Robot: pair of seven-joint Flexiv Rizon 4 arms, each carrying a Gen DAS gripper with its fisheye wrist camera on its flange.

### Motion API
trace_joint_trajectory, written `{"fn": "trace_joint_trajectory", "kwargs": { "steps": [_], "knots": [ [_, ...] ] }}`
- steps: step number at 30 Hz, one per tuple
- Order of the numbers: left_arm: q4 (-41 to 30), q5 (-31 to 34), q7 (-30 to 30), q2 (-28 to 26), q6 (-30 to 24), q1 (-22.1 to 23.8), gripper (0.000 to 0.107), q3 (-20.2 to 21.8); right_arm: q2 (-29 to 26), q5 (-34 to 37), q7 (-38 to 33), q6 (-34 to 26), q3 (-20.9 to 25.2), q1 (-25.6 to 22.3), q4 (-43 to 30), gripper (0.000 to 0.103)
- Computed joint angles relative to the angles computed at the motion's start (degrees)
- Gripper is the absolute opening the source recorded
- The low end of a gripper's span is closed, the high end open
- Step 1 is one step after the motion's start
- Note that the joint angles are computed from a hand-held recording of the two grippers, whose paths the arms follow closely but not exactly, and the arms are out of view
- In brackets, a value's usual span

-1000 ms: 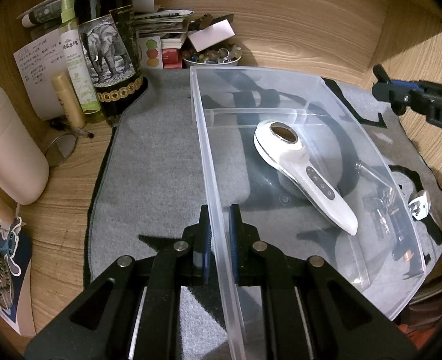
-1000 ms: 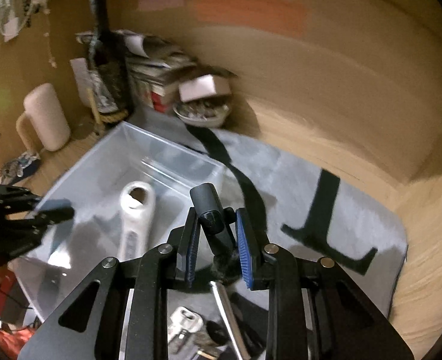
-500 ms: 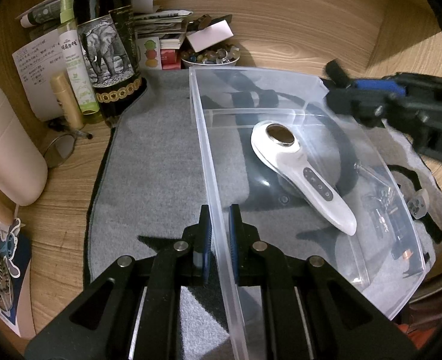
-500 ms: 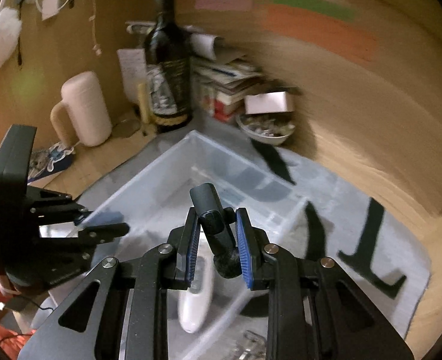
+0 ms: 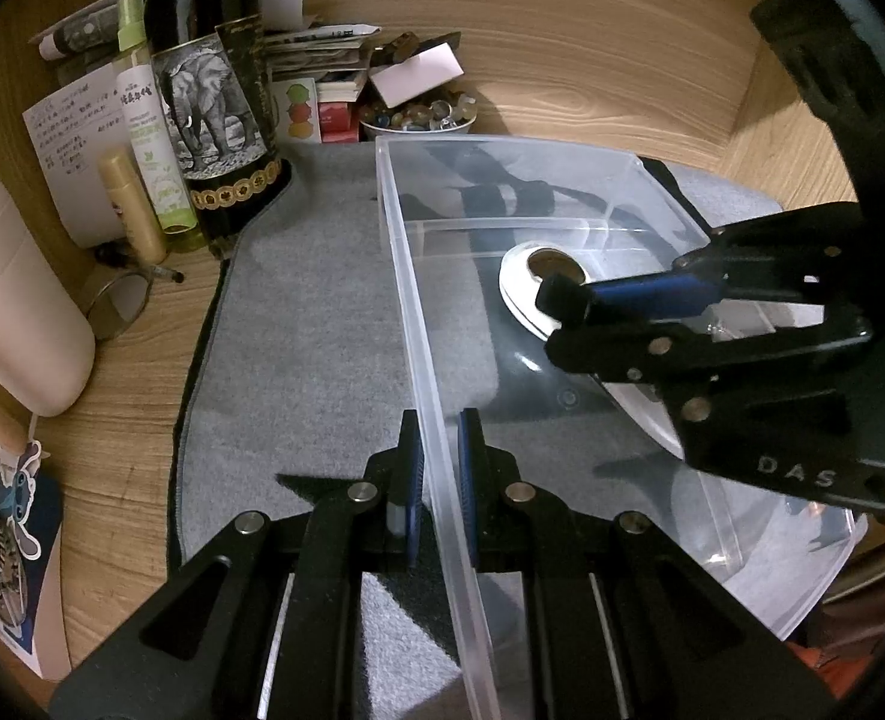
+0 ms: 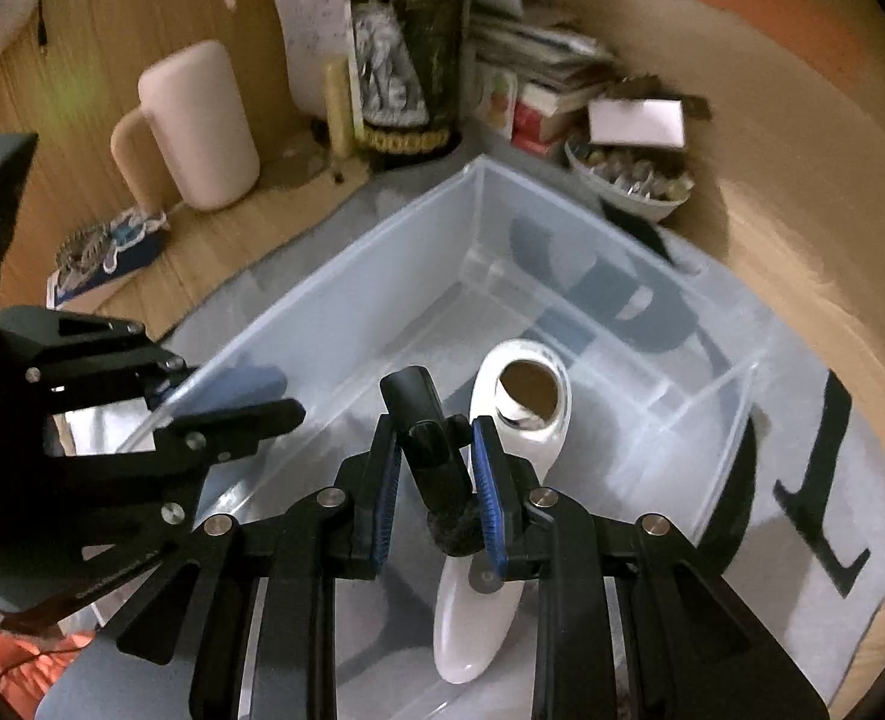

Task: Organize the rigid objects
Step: 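Lower the black tool into the box and open the right tool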

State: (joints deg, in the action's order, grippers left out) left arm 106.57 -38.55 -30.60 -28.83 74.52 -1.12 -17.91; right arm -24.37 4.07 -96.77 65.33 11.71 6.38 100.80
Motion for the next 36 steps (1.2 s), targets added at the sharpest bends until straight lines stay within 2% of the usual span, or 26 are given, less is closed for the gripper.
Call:
{"fn": "trace_joint_trajectory", "kwargs": {
  "steps": [12, 14, 19, 25, 26, 28, 30, 33, 36],
  "knots": [
    [0.02, 0.25, -0.18, 0.03, -0.01, 0.06, 0.011, -0.03, -0.75, -0.08, 0.26, -3.45, -0.43, 0.51, -1.56, 0.023],
    [0.02, 0.27, -0.19, 0.03, -0.01, 0.07, 0.011, -0.04, -0.71, -0.38, 0.69, -3.1, -0.67, 0.78, -1.35, 0.025],
    [0.03, 0.27, -0.15, 0.03, 0.0, 0.11, 0.011, -0.08, 0.14, -1.62, 1.92, -0.22, -1.41, 1.39, 0.43, 0.039],
    [0.05, 0.26, -0.1, 0.03, 0.02, 0.13, 0.011, -0.1, 1.57, -2.65, 3.45, 2.9, -1.87, 1.11, 2.5, 0.042],
    [0.05, 0.26, -0.1, 0.03, 0.02, 0.13, 0.011, -0.1, 1.81, -2.96, 3.85, 3.63, -2.07, 1.11, 2.94, 0.044],
    [0.08, 0.21, -0.1, 0.04, 0.06, 0.14, 0.011, -0.13, 2.5, -4.4, 5.55, 6.01, -3.17, 1.65, 4.36, 0.059],
    [0.08, 0.21, -0.1, 0.04, 0.06, 0.14, 0.011, -0.13, 3.28, -6.57, 7.63, 9.01, -4.62, 2.33, 6.17, 0.066],
    [0.09, 0.25, -0.08, 0.04, 0.07, 0.14, 0.011, -0.12, 4.4, -9.02, 10.09, 11.39, -5.61, 2.4, 7.82, 0.07],
    [0.09, 0.25, -0.08, 0.04, 0.07, 0.14, 0.011, -0.13, 5.73, -12.25, 13.48, 14.34, -7.63, 2.99, 10.15, 0.079]
  ]
}}
